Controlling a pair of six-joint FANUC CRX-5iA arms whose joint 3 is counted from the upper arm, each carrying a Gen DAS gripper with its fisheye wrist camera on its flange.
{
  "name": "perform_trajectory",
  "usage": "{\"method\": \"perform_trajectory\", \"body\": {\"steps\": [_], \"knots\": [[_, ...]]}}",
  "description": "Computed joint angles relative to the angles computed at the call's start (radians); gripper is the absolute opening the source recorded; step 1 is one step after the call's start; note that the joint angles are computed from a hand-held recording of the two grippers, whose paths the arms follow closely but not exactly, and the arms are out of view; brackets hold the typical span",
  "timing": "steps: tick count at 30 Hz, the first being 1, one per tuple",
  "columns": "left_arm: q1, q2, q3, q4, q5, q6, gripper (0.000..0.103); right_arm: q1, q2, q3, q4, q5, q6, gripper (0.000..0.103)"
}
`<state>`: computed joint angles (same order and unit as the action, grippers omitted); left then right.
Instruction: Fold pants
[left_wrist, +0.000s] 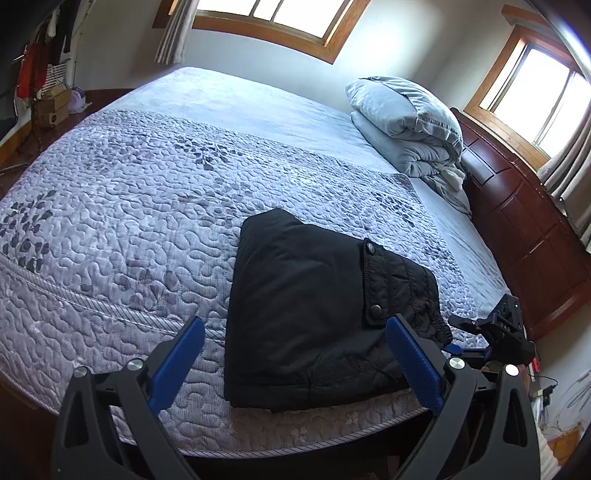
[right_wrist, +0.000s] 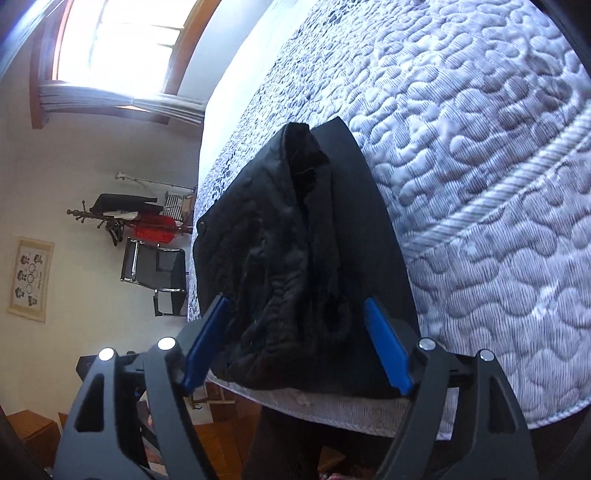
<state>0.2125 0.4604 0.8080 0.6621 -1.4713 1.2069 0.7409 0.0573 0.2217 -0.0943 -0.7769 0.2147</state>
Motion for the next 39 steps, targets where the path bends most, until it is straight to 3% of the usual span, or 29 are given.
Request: {"method": "perform_trajectory", "body": {"steps": [7, 11, 18, 25, 34, 39], "knots": [[-0.005, 0.001, 0.004, 0.001, -0.012, -0.007, 0.099, 0.018, 0.016, -0.004, 0.020, 0.001, -0.044, 0.079], [-0.005, 0.007, 0.013, -0.004, -0.024, -0.001, 0.099, 0.007, 0.017, -0.008, -0.020, 0.029, -0.035, 0.048], [-0.010, 0.028, 0.044, -0.009, -0.046, 0.022, 0.099, 0.012, 0.027, 0.038, 0.012, -0.027, 0.003, 0.034], [-0.012, 0.036, 0.051, -0.002, -0.048, 0.028, 0.099, 0.011, 0.043, 0.094, 0.030, -0.088, 0.043, 0.033], [-0.012, 0.003, 0.026, -0.002, -0.013, -0.013, 0.099, 0.013, -0.016, -0.066, 0.019, 0.040, -0.039, 0.036], [-0.013, -0.016, 0.020, -0.012, 0.011, -0.032, 0.099, 0.020, -0.013, -0.061, 0.038, 0.021, -0.049, 0.042]]}}
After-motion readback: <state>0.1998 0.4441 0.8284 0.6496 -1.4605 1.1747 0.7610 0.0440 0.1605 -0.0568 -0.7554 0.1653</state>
